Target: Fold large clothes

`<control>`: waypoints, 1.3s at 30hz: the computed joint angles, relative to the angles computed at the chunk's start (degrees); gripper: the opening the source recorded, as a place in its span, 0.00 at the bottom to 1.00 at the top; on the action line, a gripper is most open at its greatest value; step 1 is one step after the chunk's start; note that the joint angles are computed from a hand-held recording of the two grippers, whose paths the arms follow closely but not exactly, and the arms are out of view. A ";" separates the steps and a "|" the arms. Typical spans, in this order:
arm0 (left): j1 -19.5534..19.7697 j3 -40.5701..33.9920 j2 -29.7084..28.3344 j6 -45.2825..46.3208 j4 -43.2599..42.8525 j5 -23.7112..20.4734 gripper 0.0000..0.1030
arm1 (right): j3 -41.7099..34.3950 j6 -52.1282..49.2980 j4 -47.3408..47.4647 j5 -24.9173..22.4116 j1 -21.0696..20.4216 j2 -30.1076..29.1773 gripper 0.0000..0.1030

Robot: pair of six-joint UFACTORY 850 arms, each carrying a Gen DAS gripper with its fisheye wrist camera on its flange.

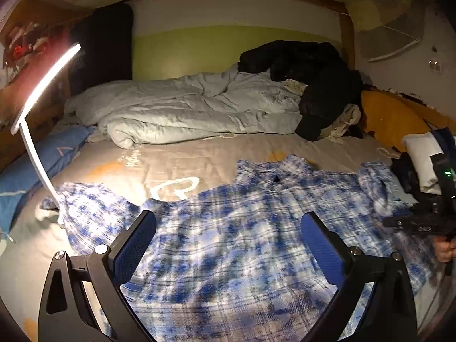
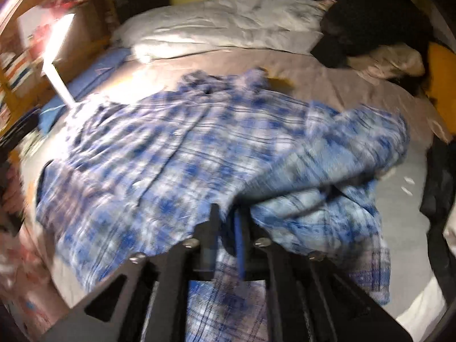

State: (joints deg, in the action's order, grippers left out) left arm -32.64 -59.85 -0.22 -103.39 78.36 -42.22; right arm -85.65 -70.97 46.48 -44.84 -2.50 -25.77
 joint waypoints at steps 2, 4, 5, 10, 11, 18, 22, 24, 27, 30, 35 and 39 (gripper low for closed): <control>0.10 0.14 0.13 -0.23 -0.30 0.29 0.98 | 1.47 2.33 2.61 5.55 -0.14 1.28 0.43; 0.13 0.06 0.02 0.31 -0.57 0.08 0.98 | 3.05 2.75 7.62 8.12 -1.43 2.81 0.52; 0.07 0.05 -0.02 0.33 -0.55 -0.22 0.98 | 2.88 3.27 9.13 7.67 -1.91 2.78 0.55; 0.35 -0.34 -0.69 0.47 -1.11 0.22 0.98 | -0.16 9.23 14.29 8.45 -3.89 0.10 0.73; 0.39 -0.56 -0.95 0.80 -1.44 0.38 0.98 | -1.48 10.58 15.05 7.80 -4.13 -1.02 0.73; -0.63 -1.72 -2.92 2.83 -1.44 -1.12 0.98 | -4.12 17.80 9.87 15.37 -2.43 -4.26 0.65; -0.85 -1.85 -3.01 3.52 -1.52 -1.28 0.98 | -4.24 12.13 16.62 9.83 -3.57 -5.13 0.03; -1.09 -1.67 -2.59 2.94 -0.71 -1.60 0.98 | -1.22 2.43 23.60 10.38 -3.58 -2.61 0.03; -1.55 -1.23 -1.88 1.83 0.44 -2.38 0.98 | 0.93 -7.84 27.73 0.59 -4.02 0.00 0.03; -1.40 -0.86 -1.14 0.59 0.68 -1.85 0.98 | 1.26 -11.72 22.33 -8.99 -3.13 0.97 0.03; -0.92 -0.35 -0.41 -0.80 0.49 -1.40 0.98 | 8.29 -17.30 9.17 -4.14 1.80 6.67 0.05; -0.73 -0.22 -0.46 -0.58 0.26 -1.60 0.98 | 9.68 -15.70 6.33 0.49 2.90 7.43 0.28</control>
State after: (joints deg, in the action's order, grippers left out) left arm -33.37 -60.07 -0.68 -103.97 78.61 -43.83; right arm -75.98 -86.68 52.81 -44.35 0.40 -18.34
